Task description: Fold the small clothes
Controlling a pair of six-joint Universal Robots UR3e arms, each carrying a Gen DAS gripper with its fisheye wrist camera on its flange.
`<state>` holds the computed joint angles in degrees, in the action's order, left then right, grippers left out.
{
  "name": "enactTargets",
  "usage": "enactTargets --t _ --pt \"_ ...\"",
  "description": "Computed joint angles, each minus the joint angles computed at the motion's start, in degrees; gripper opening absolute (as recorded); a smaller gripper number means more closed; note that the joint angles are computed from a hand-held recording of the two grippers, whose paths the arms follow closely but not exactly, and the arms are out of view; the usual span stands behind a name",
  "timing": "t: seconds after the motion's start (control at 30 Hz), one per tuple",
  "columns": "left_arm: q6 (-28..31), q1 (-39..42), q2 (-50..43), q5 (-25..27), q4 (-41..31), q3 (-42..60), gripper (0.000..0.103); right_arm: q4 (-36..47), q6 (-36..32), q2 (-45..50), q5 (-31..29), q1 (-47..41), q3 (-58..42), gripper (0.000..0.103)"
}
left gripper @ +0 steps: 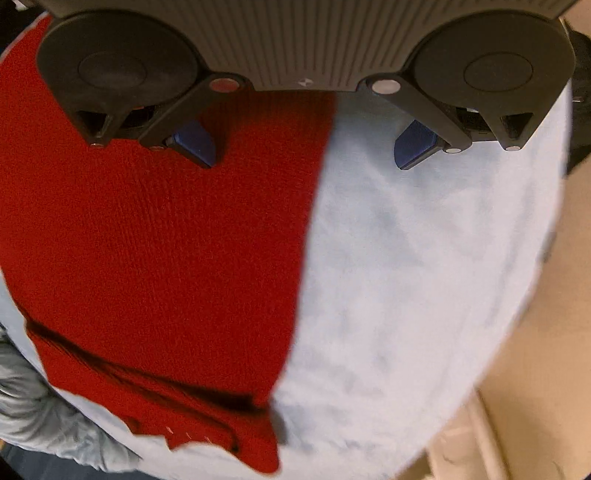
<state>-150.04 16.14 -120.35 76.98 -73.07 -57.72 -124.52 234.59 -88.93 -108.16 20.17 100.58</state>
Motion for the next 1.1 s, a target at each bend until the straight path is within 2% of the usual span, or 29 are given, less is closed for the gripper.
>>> enactTargets --t 0.13,0.2,0.27,0.3,0.33,0.37,0.4,0.43,0.53,0.67,0.8,0.97,1.1 --pt "4.4 1.0 -0.7 -3.7 -8.7 3.2 0.103 -3.6 -1.4 0.4 9.0 -5.2 4.3 0.09" --pt "7.4 2.0 0.7 -5.2 -11.8 2.5 0.103 -5.2 -1.8 0.3 8.1 -2.9 5.3 0.09" --pt "9.0 3.2 2.5 -6.4 -14.8 1.5 0.102 -5.2 -2.3 -0.8 10.4 -1.3 6.1 0.09" --pt "8.6 3.7 3.8 -6.6 -15.3 0.5 0.09 -4.5 -1.5 -1.3 11.1 0.0 6.1 0.086" --pt "7.6 4.0 5.5 -6.0 -14.0 -1.3 0.064 -3.2 -0.8 -1.5 11.6 1.2 5.5 0.081" --pt "6.2 3.9 7.2 -4.6 -11.5 -3.2 0.048 -1.6 0.5 -1.3 10.1 3.6 4.0 0.055" --pt "5.3 4.7 7.7 -5.0 -12.3 -2.7 0.016 -0.8 1.0 -1.6 10.8 4.3 3.6 0.025" --pt "3.9 6.3 7.1 -7.4 -16.0 -0.1 0.013 -0.7 2.9 -2.3 11.5 4.9 3.8 0.017" --pt "0.9 8.8 7.7 -10.5 -20.0 3.9 0.011 -1.2 6.4 -4.2 10.2 6.5 3.7 0.014" --pt "2.6 11.1 14.1 -15.6 -23.1 2.6 0.009 1.1 9.2 -7.6 8.7 6.9 0.7 0.013" --pt "4.4 13.3 20.1 -19.0 -27.1 1.1 0.007 4.9 10.7 -8.7 3.8 10.9 -6.9 0.011" --pt "12.8 19.7 28.9 -22.9 -35.1 -3.0 0.006 6.9 12.9 -11.0 -1.9 16.2 -10.8 0.01" --pt "25.3 29.7 35.7 -25.3 -50.7 -3.0 0.006 12.3 19.2 -11.8 -7.5 25.0 -13.9 0.009"
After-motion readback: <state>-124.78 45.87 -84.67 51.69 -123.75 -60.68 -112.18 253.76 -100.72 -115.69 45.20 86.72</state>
